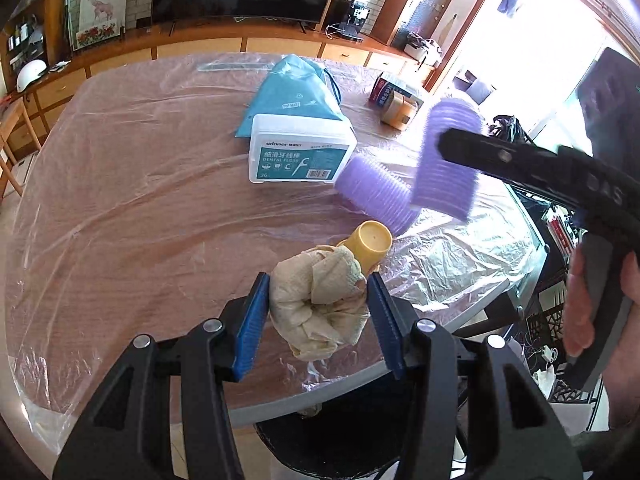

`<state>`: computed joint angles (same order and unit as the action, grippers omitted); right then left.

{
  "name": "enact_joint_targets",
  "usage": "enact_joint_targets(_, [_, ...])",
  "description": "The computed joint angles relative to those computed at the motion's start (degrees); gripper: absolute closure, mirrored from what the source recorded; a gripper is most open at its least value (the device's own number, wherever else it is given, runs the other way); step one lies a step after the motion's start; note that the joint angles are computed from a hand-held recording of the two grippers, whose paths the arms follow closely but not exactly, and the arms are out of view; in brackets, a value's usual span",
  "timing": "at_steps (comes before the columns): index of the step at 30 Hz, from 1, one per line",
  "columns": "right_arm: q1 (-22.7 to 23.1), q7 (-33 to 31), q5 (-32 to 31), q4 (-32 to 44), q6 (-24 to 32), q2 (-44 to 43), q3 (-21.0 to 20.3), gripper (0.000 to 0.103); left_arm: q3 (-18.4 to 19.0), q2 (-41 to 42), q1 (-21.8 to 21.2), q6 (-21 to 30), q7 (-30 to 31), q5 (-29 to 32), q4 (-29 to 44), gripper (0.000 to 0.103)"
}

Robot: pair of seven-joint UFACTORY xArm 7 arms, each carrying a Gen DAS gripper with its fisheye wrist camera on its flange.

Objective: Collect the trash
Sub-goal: 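Grasp the crumpled beige tissue with the left tool while the right tool grasps a purple roller, then carry the tissue and purple roller over the wastebasket with both tools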

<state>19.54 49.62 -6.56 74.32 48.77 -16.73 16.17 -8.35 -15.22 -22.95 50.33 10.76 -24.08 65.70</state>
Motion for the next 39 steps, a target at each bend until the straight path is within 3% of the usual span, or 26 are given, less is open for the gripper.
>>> enact_joint_targets(15, [0.7,0.0,3.3,-5.4,2.0,-7.7,1.1,0.058,1.0,-3.7,-0.2,-0.7,0.8,-1.5,-2.6,0.053])
enact_joint_targets(39, [5.0,-4.1,10.6,-15.6,10.4,-19.9,3.6,0.058,-1.2,-14.1,-4.6,5.0,0.5,0.6,-11.3,0.053])
